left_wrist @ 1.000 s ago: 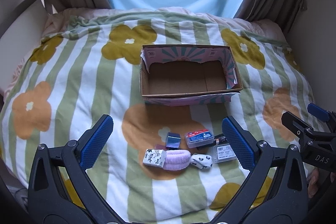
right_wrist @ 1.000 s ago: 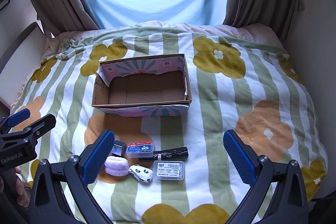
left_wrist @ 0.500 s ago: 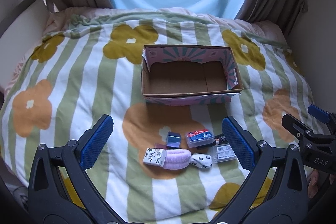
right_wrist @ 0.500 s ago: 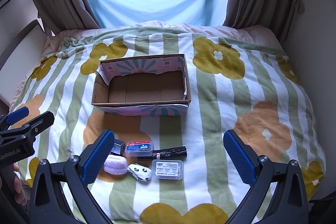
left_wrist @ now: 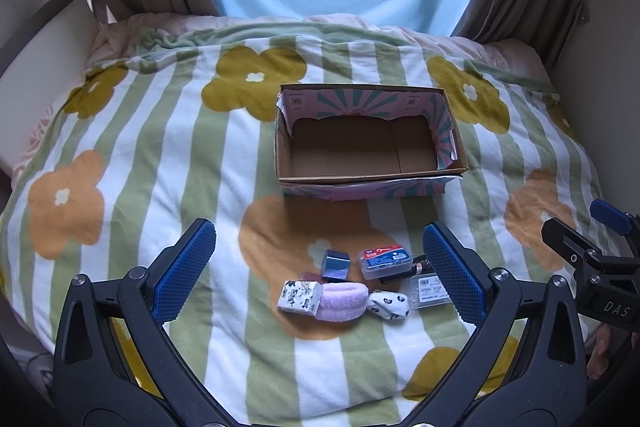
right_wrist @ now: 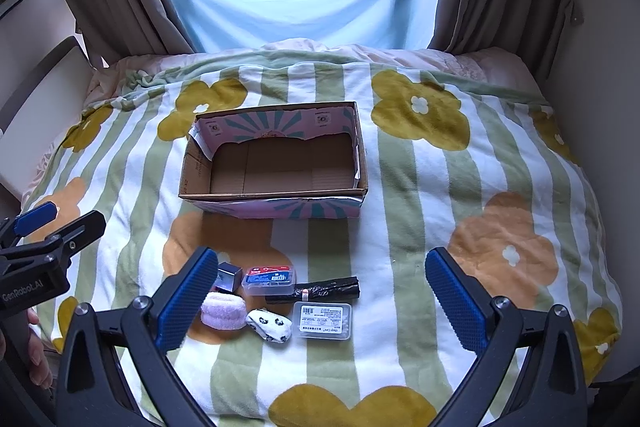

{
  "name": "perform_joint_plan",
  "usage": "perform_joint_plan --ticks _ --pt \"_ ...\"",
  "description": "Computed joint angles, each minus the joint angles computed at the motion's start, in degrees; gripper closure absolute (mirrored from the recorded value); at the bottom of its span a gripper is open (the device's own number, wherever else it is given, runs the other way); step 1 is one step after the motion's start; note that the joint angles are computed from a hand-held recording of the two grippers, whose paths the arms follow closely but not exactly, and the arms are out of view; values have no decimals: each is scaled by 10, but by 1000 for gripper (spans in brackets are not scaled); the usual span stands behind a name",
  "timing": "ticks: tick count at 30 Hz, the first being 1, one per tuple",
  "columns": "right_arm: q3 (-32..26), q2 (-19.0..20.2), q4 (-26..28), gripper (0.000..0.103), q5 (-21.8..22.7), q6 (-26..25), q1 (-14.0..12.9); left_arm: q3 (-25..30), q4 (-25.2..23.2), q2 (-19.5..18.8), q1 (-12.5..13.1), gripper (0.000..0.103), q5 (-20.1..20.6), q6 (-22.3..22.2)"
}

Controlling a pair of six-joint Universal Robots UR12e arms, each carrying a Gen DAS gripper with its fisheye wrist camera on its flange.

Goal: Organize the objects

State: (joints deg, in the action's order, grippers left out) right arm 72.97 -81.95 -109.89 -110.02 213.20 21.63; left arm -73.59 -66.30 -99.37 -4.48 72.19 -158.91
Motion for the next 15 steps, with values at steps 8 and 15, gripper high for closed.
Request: perform_joint_plan --ticks 8,15 --pt "1 -1 -1 0 -1 -1 1 -4 5 2 1 0 2 -1" --pt "0 -1 0 0 -1 0 1 -6 6 5 2 0 1 -3"
